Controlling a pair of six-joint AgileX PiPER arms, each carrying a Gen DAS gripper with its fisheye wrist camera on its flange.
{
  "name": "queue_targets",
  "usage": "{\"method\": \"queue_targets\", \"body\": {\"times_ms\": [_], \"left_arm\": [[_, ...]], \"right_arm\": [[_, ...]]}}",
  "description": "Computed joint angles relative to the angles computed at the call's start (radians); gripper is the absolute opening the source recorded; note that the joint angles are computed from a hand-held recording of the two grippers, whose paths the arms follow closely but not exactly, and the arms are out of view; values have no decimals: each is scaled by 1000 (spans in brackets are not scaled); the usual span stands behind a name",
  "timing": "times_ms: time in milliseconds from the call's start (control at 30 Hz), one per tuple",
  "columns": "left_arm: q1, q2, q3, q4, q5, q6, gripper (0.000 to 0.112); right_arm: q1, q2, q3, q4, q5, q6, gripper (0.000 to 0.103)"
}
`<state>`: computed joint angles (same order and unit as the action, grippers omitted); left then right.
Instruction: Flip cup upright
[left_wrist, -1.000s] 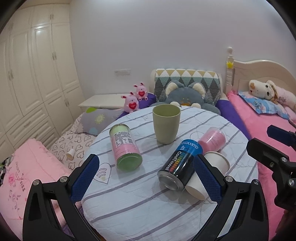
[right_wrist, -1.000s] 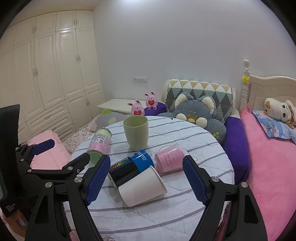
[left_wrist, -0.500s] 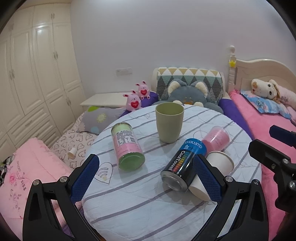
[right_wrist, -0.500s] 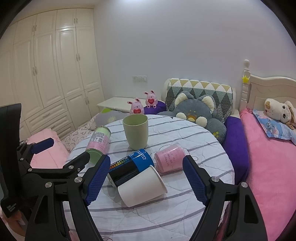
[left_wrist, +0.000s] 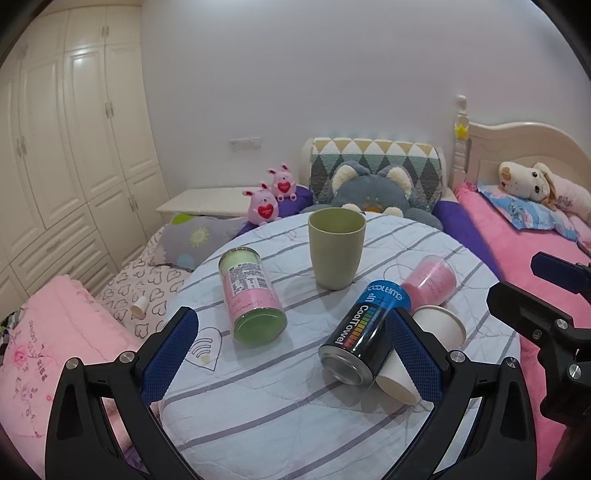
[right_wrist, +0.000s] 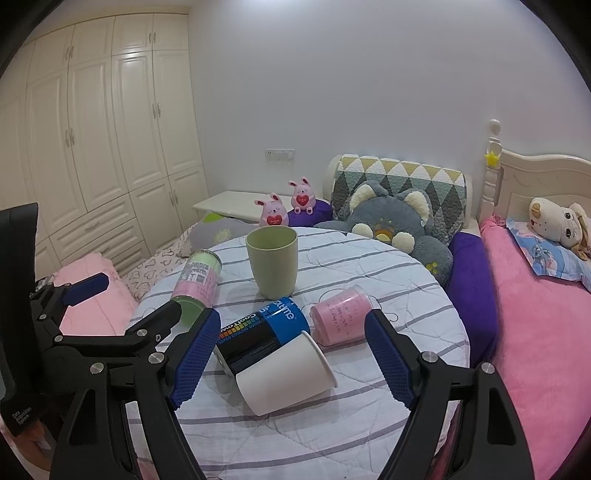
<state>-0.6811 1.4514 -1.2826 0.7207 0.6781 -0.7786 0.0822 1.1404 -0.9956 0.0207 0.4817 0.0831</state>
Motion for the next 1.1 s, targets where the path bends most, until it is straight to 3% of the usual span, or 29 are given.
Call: {"method": "queue_targets", "body": {"times_ms": [200,333,1100], "left_arm": [[-11,7,-6,47,16,-26,103],[-5,1,1,59,16,-41,103],[5,6,-13,27,-9,-3,103]], "right_arm": [[31,11,-13,-122,2,99,82],[10,20,-24,-54,-4,34,82],[37,22,-34,-121,5,102,82]]}}
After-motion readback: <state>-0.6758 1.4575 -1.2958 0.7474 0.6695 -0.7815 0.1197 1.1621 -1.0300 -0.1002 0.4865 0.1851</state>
